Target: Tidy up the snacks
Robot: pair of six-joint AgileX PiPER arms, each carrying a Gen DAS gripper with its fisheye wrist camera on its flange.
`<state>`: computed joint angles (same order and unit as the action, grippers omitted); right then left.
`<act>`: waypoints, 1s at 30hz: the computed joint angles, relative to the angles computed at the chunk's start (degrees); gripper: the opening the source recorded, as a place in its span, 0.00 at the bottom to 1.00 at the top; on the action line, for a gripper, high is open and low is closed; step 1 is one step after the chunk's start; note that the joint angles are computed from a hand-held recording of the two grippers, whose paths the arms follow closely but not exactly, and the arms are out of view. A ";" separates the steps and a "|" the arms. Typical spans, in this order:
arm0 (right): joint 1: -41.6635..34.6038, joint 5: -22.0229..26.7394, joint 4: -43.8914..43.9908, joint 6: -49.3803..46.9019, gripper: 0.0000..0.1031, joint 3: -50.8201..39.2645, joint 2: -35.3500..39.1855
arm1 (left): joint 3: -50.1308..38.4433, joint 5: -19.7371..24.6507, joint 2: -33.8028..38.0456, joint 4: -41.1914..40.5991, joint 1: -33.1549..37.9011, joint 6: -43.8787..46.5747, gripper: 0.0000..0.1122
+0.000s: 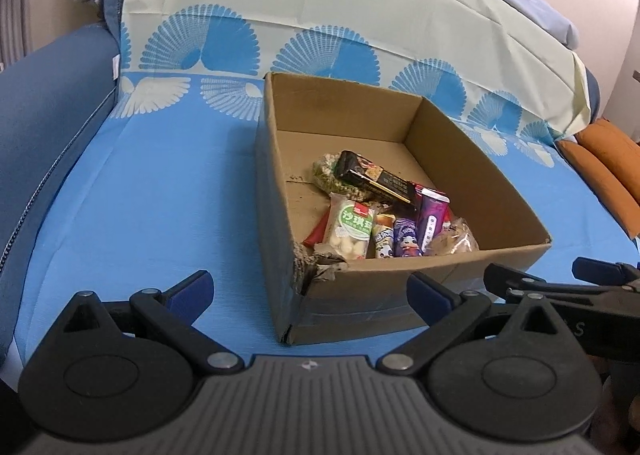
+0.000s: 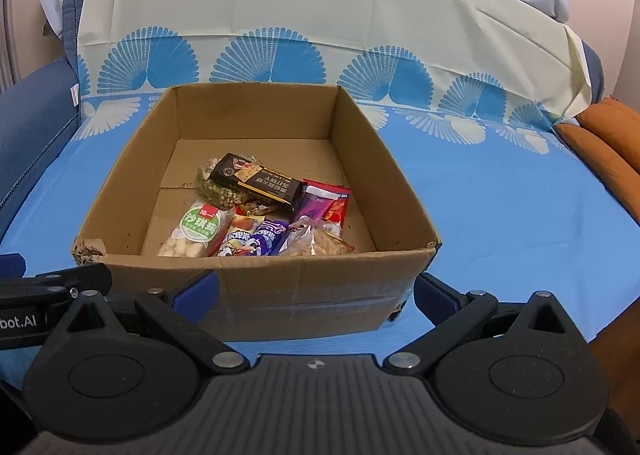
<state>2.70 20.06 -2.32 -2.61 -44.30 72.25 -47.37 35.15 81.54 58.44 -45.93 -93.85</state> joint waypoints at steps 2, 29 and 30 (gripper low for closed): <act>-0.42 -0.02 1.05 -1.04 0.99 0.01 -0.02 | -0.19 -0.21 0.24 -0.29 -0.15 0.38 0.91; -0.24 -0.31 -0.47 0.37 0.99 0.04 0.17 | -0.32 -0.81 0.11 -0.87 0.27 0.69 0.91; -0.21 -0.23 -0.60 0.50 0.99 -0.01 0.19 | -0.29 -0.88 0.08 -0.92 0.32 0.71 0.91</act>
